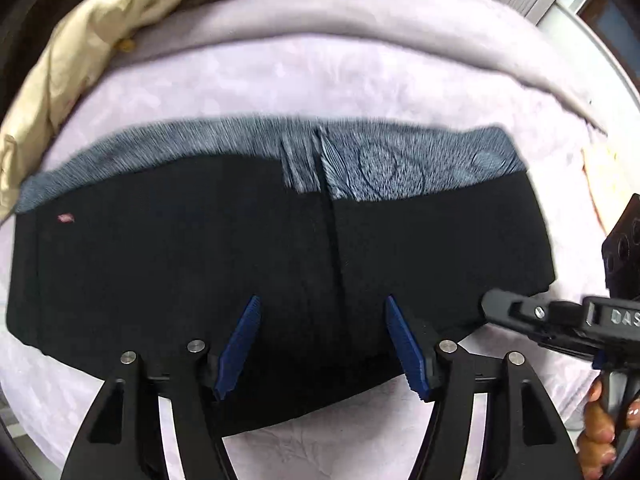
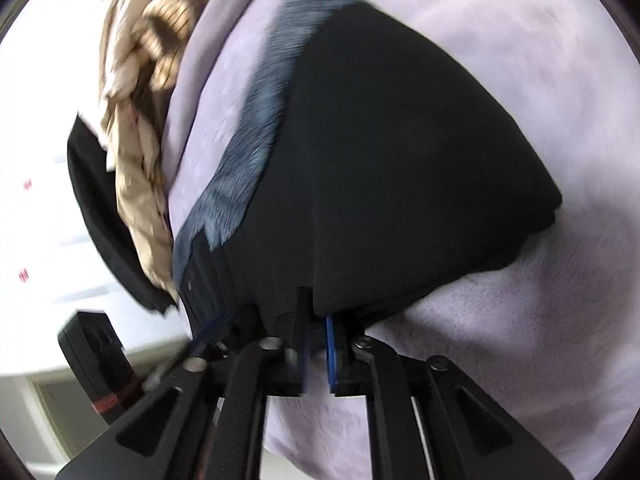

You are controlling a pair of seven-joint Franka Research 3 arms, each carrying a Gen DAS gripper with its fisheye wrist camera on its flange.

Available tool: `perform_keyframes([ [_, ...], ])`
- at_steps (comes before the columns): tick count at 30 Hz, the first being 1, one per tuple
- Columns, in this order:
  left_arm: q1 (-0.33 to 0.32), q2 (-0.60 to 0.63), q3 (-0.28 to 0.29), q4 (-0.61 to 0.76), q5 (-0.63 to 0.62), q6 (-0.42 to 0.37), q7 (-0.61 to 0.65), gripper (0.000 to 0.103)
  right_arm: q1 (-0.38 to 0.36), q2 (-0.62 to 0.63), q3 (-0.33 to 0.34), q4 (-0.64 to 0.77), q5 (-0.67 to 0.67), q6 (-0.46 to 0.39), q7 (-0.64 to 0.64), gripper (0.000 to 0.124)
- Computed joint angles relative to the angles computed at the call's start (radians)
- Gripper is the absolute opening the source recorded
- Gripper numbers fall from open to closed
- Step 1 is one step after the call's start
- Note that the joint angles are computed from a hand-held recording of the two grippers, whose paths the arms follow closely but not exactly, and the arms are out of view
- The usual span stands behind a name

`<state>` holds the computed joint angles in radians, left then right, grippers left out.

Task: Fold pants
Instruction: 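Lift the trouser end and fold it over toward the waistband, then release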

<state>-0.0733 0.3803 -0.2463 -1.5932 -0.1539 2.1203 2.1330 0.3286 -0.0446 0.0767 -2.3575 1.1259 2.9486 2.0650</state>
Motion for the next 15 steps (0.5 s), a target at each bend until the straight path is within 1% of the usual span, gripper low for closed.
perform_keyframes([
  [1,0.0,-0.003,-0.002,0.007,-0.001,0.006,0.004,0.066,-0.012,-0.025,-0.003,-0.013,-0.1,-0.011,0.034,0.026],
  [3,-0.008,-0.002,-0.007,0.024,0.002,0.021,0.008,0.067,-0.049,-0.078,0.003,-0.049,-0.332,-0.029,0.165,0.026],
  [4,-0.015,0.007,-0.011,0.04,0.004,0.022,0.008,0.078,-0.09,-0.101,0.015,-0.064,-0.485,-0.039,0.271,0.026],
  [5,-0.024,0.017,-0.015,0.055,0.004,0.027,0.004,0.084,-0.122,-0.115,0.025,-0.074,-0.588,-0.043,0.351,0.026],
  [6,-0.033,0.025,-0.022,0.059,-0.001,0.05,-0.002,0.087,-0.166,-0.121,0.038,-0.074,-0.705,-0.065,0.444,0.026],
  [7,-0.042,0.034,-0.025,0.066,0.003,0.063,-0.007,0.087,-0.197,-0.12,0.039,-0.066,-0.788,-0.099,0.509,0.026],
  [9,-0.069,0.059,-0.022,0.088,0.034,0.08,-0.035,0.087,-0.197,-0.113,0.012,-0.057,-0.818,-0.102,0.518,0.026],
  [10,-0.078,0.069,-0.019,0.094,0.049,0.091,-0.051,0.087,-0.222,-0.117,0.02,-0.053,-0.895,-0.106,0.567,0.026],
  [12,-0.092,0.091,-0.013,0.122,0.079,0.087,-0.085,0.087,-0.251,-0.106,0.026,-0.022,-1.015,-0.158,0.633,0.026],
  [13,-0.097,0.104,-0.012,0.134,0.091,0.084,-0.097,0.087,-0.251,-0.099,0.016,-0.016,-1.034,-0.165,0.633,0.026],
  [15,-0.115,0.13,-0.006,0.153,0.128,0.078,-0.124,0.087,-0.236,-0.07,-0.011,-0.011,-1.008,-0.144,0.598,0.026],
])
